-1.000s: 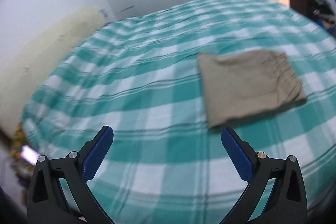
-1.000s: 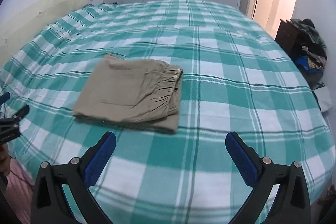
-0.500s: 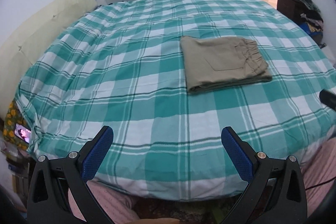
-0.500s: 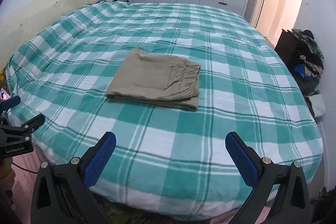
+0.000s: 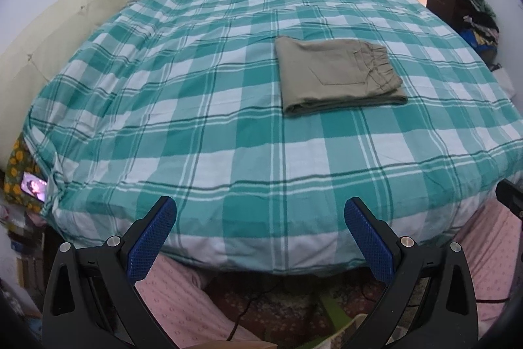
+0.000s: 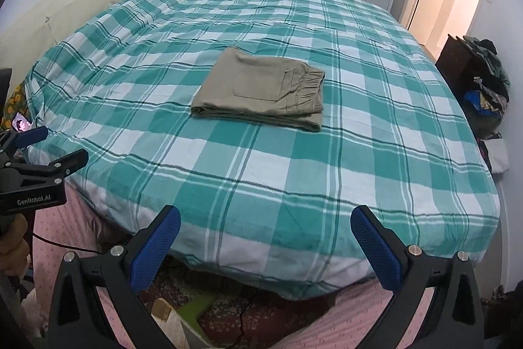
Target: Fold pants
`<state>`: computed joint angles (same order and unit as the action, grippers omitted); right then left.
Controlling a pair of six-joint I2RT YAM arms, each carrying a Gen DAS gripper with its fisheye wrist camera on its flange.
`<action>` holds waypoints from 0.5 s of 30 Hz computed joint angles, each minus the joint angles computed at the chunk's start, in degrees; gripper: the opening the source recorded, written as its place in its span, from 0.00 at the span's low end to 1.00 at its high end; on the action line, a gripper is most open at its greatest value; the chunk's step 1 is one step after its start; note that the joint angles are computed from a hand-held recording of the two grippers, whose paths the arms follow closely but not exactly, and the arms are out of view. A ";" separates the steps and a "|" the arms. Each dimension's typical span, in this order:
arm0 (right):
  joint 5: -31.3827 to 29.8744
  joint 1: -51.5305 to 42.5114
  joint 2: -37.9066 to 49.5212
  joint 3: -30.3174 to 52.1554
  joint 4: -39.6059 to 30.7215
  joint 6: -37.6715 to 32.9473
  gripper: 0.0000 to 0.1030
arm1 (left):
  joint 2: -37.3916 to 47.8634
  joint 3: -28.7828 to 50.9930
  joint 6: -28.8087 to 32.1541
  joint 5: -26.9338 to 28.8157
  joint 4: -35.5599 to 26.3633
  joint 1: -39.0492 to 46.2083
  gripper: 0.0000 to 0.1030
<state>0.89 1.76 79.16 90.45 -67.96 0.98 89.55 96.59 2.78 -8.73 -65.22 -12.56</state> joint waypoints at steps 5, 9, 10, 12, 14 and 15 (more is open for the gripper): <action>1.63 0.51 -0.75 1.00 -0.85 -0.01 1.00 | -0.43 0.97 0.30 1.36 -1.19 0.06 1.00; 2.05 0.52 -0.39 1.20 -0.51 0.06 1.00 | -0.67 1.12 0.26 1.17 -1.15 -0.60 1.00; 2.32 0.60 -0.33 1.15 -0.40 0.01 1.00 | -0.63 1.12 0.47 1.10 -1.14 -0.63 1.00; 2.60 0.68 -0.10 1.25 -0.19 0.18 1.00 | -0.70 0.89 0.58 0.95 -1.01 -0.55 1.00; 2.58 0.51 0.06 1.21 0.03 0.15 1.00 | -0.69 0.78 0.77 0.85 -0.97 -0.44 1.00; 2.67 0.46 0.13 1.19 0.10 0.17 1.00 | -0.70 0.69 0.79 0.82 -0.95 -0.37 1.00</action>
<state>3.56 2.22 79.29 91.63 -67.86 1.15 88.85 97.28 3.57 -7.91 -66.17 -12.93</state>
